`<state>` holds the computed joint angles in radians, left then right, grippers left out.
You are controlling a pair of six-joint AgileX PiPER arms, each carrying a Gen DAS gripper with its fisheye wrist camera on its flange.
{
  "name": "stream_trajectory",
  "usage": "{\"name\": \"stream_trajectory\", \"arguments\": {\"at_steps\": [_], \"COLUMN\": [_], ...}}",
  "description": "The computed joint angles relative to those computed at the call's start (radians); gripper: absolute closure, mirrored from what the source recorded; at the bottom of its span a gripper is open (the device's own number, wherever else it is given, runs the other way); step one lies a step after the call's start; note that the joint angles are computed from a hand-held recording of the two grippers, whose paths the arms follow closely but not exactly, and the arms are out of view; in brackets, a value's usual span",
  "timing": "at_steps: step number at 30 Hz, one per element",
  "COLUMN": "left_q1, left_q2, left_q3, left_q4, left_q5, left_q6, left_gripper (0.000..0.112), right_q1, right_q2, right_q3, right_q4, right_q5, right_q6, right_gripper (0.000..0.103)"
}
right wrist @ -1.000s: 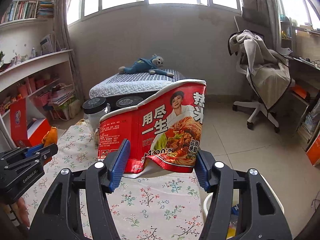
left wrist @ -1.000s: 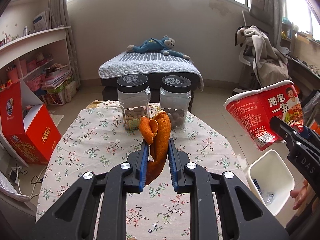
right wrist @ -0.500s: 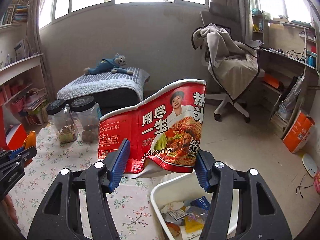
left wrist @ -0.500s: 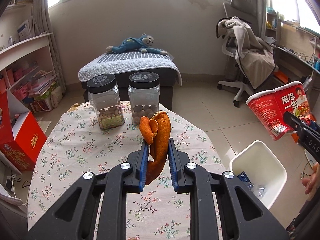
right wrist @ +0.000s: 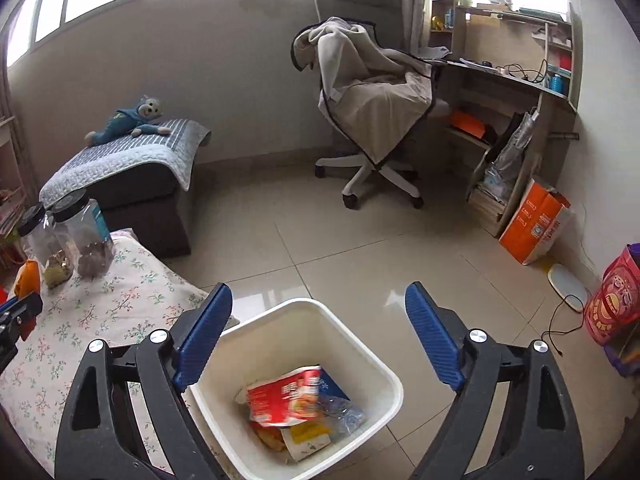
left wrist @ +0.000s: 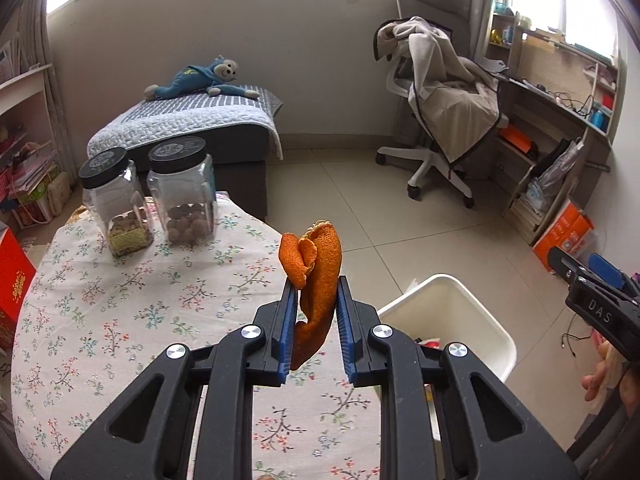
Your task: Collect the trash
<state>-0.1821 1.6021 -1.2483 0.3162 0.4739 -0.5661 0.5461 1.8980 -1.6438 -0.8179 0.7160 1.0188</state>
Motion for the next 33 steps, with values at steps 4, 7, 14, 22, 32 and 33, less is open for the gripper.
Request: {"name": "stream_trajectory", "arguments": {"at_steps": [4,7,14,22,32,33], "left_q1": [-0.062,-0.1,-0.157,-0.25,-0.223,-0.216], "left_q2": [0.084,0.148,0.262,0.224,0.049,0.033], "left_q3": [-0.108,-0.199,-0.376,-0.358,-0.141,-0.12], "left_q4": [-0.116,-0.2,-0.382,0.058,0.634,0.678], "left_q5": [0.025,0.053,0.132,0.129,0.132,0.148], "left_q6": [0.062,0.125,0.276,-0.003,-0.519,-0.562], "left_gripper": [0.091,0.091,0.049,0.031,0.016,0.016], "right_q1": [-0.039,-0.055,-0.097,-0.061,0.068,0.082], "right_q2": [-0.023,-0.036,-0.069,-0.117,-0.096,-0.089], "right_q3": [0.02,0.041,0.095,0.173,0.124,0.11], "right_q4": [-0.049,-0.109,-0.215,-0.396,-0.395,-0.381], "right_q5": [0.015,0.034,0.08,0.09,0.074,0.071], "right_q6": [0.085,0.145,0.285,0.478,0.498,0.482], "right_gripper": [0.007,0.007,0.007,0.007,0.007,0.007]}}
